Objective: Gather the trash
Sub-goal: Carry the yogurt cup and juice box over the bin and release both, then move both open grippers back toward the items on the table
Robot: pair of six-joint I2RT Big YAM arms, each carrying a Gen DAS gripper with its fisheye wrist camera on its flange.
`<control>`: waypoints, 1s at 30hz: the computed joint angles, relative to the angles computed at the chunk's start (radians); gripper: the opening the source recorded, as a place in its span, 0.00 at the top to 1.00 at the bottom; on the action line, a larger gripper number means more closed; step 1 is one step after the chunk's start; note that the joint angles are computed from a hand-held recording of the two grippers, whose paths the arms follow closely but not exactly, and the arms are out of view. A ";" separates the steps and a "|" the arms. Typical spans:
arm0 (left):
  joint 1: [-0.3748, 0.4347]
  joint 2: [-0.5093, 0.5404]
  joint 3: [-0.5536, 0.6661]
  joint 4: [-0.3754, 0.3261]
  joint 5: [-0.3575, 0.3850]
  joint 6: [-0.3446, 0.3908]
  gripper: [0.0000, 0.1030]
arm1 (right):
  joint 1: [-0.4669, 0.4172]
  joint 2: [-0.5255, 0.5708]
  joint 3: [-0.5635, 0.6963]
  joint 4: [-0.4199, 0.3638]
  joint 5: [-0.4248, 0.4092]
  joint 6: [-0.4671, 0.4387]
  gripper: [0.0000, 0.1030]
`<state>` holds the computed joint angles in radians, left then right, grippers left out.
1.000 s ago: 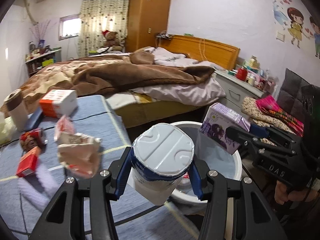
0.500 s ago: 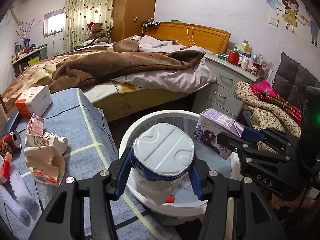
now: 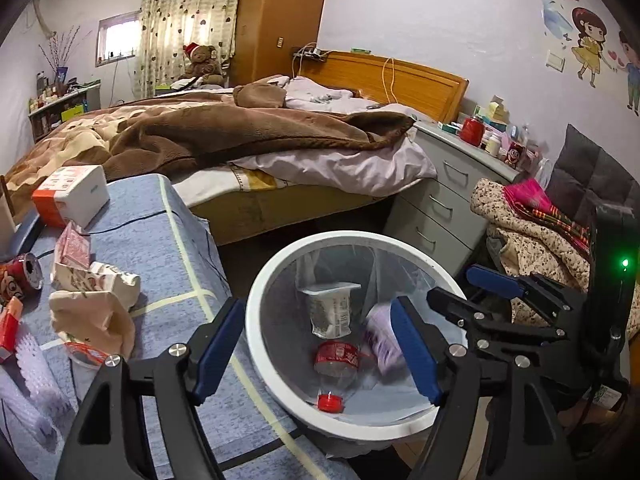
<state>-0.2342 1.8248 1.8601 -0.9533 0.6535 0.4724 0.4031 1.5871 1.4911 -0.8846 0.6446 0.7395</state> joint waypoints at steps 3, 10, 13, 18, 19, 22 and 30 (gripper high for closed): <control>0.011 -0.002 0.000 0.008 0.001 -0.010 0.25 | 0.004 0.005 0.011 -0.003 0.008 -0.001 0.40; 0.055 -0.007 0.000 0.032 0.009 -0.030 0.25 | 0.016 0.022 0.033 0.028 0.013 -0.006 0.40; 0.080 -0.003 0.007 0.051 -0.006 -0.050 0.25 | 0.023 0.041 0.058 0.047 0.010 -0.034 0.40; 0.124 0.007 0.026 0.081 -0.032 -0.082 0.25 | 0.035 0.070 0.097 0.087 0.001 -0.084 0.40; 0.134 0.008 0.028 0.090 -0.033 -0.093 0.25 | 0.036 0.079 0.109 0.094 -0.005 -0.096 0.40; 0.160 0.013 0.035 0.109 -0.050 -0.110 0.25 | 0.042 0.101 0.137 0.117 -0.020 -0.126 0.40; 0.235 0.059 0.085 0.104 -0.088 -0.158 0.25 | 0.051 0.185 0.246 0.142 -0.086 -0.227 0.40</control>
